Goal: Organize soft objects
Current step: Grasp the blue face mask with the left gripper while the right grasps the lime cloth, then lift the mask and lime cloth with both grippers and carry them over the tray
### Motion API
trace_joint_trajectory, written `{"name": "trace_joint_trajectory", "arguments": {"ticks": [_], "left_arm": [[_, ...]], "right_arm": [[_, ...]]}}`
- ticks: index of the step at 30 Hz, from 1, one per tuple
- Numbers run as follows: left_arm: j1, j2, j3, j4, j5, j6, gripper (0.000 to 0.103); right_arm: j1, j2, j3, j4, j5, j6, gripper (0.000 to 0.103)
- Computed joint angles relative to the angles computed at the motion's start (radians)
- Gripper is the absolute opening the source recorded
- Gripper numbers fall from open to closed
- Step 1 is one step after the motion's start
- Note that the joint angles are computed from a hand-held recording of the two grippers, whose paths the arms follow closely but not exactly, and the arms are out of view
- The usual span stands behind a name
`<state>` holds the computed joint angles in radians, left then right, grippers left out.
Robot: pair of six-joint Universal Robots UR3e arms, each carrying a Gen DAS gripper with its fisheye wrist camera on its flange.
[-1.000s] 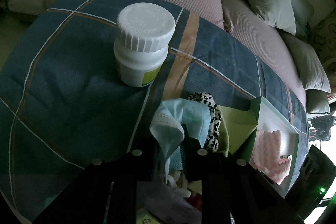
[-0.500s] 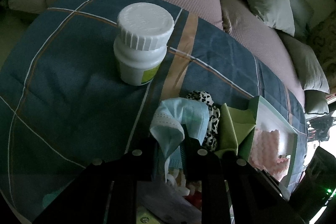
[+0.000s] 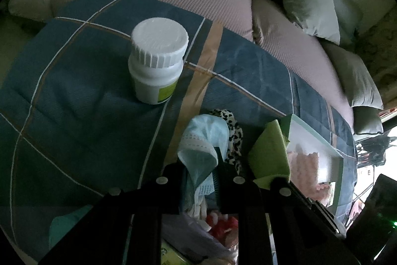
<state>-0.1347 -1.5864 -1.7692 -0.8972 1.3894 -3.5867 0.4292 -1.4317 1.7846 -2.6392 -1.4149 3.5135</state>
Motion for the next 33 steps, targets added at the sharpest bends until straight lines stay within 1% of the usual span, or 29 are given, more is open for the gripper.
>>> {"name": "trace_joint_trajectory", "arguments": {"ticks": [17,33], "left_arm": [[-0.016,0.081,0.039,-0.025,0.018,-0.005,0.019],[-0.064,0.118,0.134,-0.062,0.065,-0.008,0.019]], "right_arm": [[-0.033,-0.107,0.06,-0.053,0.024,0.005,0.004],[-0.055,-0.204,0.092,-0.074,0.024,0.0,0.004]]}}
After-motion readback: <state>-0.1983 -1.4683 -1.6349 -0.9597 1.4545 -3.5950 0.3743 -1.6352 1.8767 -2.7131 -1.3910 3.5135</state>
